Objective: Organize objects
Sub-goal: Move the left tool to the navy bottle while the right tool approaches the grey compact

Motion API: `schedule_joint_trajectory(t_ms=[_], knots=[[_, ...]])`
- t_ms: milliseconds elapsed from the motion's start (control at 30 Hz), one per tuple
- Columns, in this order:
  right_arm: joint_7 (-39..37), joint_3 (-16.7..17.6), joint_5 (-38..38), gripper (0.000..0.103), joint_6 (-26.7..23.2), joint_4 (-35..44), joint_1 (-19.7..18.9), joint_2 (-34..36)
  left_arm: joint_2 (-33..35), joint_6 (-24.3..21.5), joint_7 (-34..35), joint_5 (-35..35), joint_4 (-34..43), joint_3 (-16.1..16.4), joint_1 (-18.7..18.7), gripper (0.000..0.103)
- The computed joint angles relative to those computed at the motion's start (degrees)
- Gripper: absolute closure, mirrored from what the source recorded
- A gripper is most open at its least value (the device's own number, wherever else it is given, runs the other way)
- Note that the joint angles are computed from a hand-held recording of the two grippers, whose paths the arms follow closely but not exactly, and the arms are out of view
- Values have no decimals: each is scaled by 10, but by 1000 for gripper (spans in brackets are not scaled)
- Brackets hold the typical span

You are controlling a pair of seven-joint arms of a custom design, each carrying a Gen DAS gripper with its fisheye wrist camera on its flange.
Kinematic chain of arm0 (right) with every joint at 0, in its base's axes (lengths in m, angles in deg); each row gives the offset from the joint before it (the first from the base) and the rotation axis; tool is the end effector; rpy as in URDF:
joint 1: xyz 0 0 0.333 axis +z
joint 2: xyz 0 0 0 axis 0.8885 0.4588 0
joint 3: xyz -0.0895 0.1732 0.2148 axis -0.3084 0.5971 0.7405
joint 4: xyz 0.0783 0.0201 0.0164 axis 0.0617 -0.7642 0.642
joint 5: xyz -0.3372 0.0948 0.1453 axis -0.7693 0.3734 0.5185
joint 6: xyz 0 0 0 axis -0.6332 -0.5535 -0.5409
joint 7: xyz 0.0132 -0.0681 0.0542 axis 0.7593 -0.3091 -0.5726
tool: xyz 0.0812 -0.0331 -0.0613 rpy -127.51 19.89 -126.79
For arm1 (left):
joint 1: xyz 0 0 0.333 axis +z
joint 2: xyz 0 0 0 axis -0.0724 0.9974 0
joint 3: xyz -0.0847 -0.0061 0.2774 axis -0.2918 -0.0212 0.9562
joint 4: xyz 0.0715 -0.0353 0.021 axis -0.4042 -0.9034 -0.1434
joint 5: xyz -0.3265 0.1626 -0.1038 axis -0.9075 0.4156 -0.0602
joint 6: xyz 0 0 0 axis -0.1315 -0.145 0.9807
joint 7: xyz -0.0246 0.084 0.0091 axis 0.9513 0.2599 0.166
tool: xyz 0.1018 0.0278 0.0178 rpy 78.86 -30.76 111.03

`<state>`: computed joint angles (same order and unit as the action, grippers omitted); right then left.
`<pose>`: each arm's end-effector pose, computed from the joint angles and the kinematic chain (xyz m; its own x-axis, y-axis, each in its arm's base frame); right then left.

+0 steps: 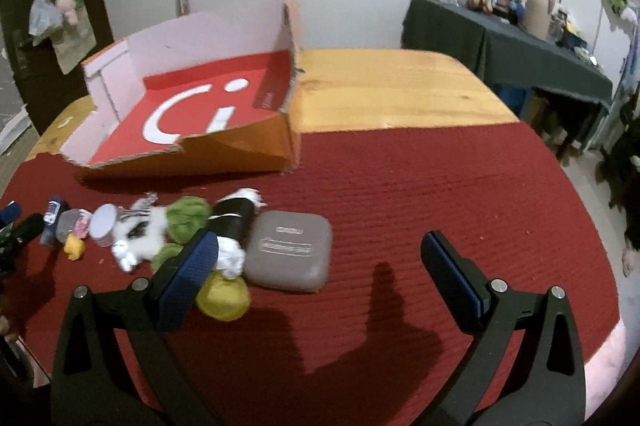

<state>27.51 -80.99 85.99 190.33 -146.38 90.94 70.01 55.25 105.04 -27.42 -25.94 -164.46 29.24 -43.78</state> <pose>0.5971 0.2299 0.2977 0.2544 -0.9661 -0.0430 -0.7028 -0.1541 -0.6945 0.5433 -0.4636 0.2972 0.0985 -0.9946 0.0311 -0.6811 -0.0902 -0.7266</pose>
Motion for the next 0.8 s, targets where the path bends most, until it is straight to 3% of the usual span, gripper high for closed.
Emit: schedule_joint_trajectory(t_ms=[200, 333, 400, 467, 633, 800], knots=[[4, 15, -6, 0, -46, 32, -20, 16, 0, 11, 40, -27, -4, -7, 18, 0], [-10, 67, -6, 0, -64, 42, -68, 20, 5, 10, 71, -49, -2, -9, 22, 0], [-14, 76, -7, 0, -71, 45, -76, 22, 8, 8, 81, -57, 1, -7, 22, 0], [-18, 80, -9, 0, -84, 53, -79, 26, 13, 1, 93, -66, 7, -6, 21, 0], [3, 43, -38, 0, -102, 64, -44, 35, 19, 5, 109, -80, 11, -2, 22, 0], [-5, 55, -47, 0, -101, 63, -58, 35, 26, 7, 126, -88, 19, 2, 19, 7]])
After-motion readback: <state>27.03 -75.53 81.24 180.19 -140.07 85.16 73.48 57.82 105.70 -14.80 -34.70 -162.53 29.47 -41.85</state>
